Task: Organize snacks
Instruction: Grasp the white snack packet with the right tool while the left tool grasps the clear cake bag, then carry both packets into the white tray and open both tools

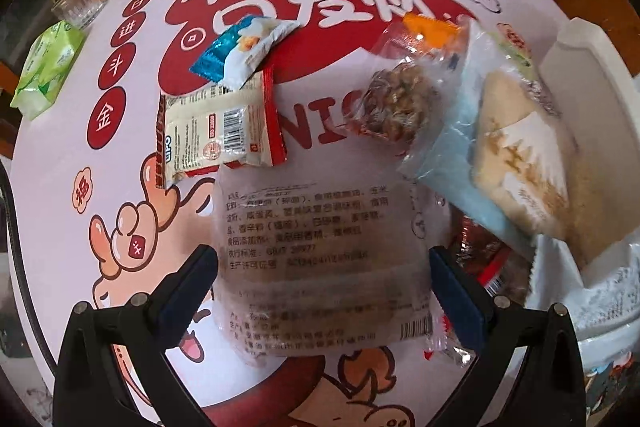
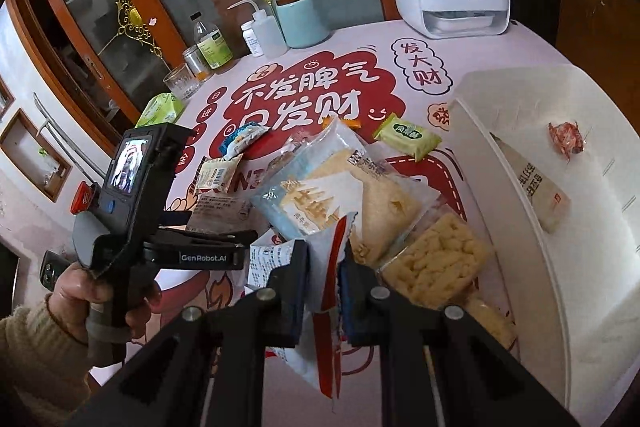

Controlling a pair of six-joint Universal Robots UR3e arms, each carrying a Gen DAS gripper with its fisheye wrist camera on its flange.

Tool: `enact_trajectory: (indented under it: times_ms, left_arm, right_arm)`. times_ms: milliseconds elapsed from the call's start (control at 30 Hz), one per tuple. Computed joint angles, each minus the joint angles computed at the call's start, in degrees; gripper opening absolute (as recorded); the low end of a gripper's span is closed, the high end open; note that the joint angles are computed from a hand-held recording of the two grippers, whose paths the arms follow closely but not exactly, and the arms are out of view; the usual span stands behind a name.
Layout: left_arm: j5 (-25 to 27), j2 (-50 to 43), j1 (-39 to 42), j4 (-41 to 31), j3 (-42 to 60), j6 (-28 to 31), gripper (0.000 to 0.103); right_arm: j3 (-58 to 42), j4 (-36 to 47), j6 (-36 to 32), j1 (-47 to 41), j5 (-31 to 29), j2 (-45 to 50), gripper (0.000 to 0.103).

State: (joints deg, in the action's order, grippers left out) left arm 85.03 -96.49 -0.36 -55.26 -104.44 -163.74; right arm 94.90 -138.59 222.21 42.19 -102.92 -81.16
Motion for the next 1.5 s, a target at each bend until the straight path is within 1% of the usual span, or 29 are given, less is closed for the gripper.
enact_trajectory:
  times_ms: [200, 233, 300, 333, 400, 567, 667, 767, 900, 1067, 1133, 1233, 1300, 1367, 1400, 1500]
  left_arm:
    - [1.12, -1.46, -0.95, 1.36, 0.46, -3.24, 0.103]
    - [1.14, -1.6, -1.0, 1.54, 0.48, -3.23, 0.097]
    - [1.56, -0.27, -1.43, 2.62, -0.45, -3.5, 0.079]
    - [1.77, -0.03, -2.19, 3.68, -0.98, -3.89, 0.073]
    - [2.93, 1.14, -3.24, 4.44, -1.8, -3.88, 0.07]
    - [2.7, 5.44, -3.56, 1.66, -3.9, -5.33, 0.068]
    - [3.05, 10.39, -4.47, -0.76, -5.27, -6.26, 0.068]
    - [2.25, 16.27, -4.22, -4.18, -5.86, -5.56, 0.068]
    - [1.04, 21.53, -6.49, -9.37, -1.88, -6.36, 0.068]
    - [0.25, 22.46, -11.62, -13.23, 6.2, -9.36, 0.068]
    - [0.68, 21.55, -14.74, -13.76, 9.98, -11.01, 0.068]
    - [2.91, 17.72, -20.94, -13.75, 17.19, -14.67, 0.068]
    - [4.58, 14.47, -24.46, -13.65, 21.91, -16.79, 0.068]
    - [6.29, 10.61, -27.82, -13.59, 26.98, -18.56, 0.068]
    - [7.78, 7.5, -30.33, -13.69, 31.05, -19.63, 0.068]
    - [10.16, 0.52, -34.8, -14.29, 40.04, -21.64, 0.068]
  right_arm:
    - [3.16, -2.11, -0.81, -1.46, 2.19, -1.91, 0.014]
    - [3.77, -2.54, -0.95, -1.66, 2.59, -2.27, 0.014]
    - [4.93, -3.36, -1.33, -2.08, 3.38, -3.03, 0.014]
    - [5.47, -3.73, -1.52, -2.22, 3.72, -3.4, 0.014]
    - [6.12, -4.2, -1.97, -2.38, 4.16, -3.97, 0.014]
    - [7.72, -4.93, -2.75, -2.41, 4.57, -5.94, 0.014]
    - [8.65, -4.86, -3.22, -2.57, 4.74, -8.0, 0.014]
    - [9.09, -4.56, -3.77, -2.5, 4.49, -10.03, 0.014]
    - [9.11, -3.21, -5.18, -2.85, 4.17, -13.76, 0.014]
    - [7.78, -0.07, -7.33, -3.31, 2.18, -18.85, 0.014]
    - [7.55, 1.24, -8.17, -3.73, 0.69, -21.38, 0.014]
    - [7.16, 4.24, -8.42, -4.07, -4.13, -25.65, 0.014]
    - [6.47, 6.46, -7.82, -3.59, -8.72, -27.26, 0.014]
    - [4.86, 10.06, -6.37, -2.24, -15.49, -27.82, 0.014]
    - [4.5, 11.81, -5.55, -1.76, -19.16, -28.34, 0.014]
    - [5.11, 14.07, -4.1, -1.65, -25.85, -30.67, 0.014]
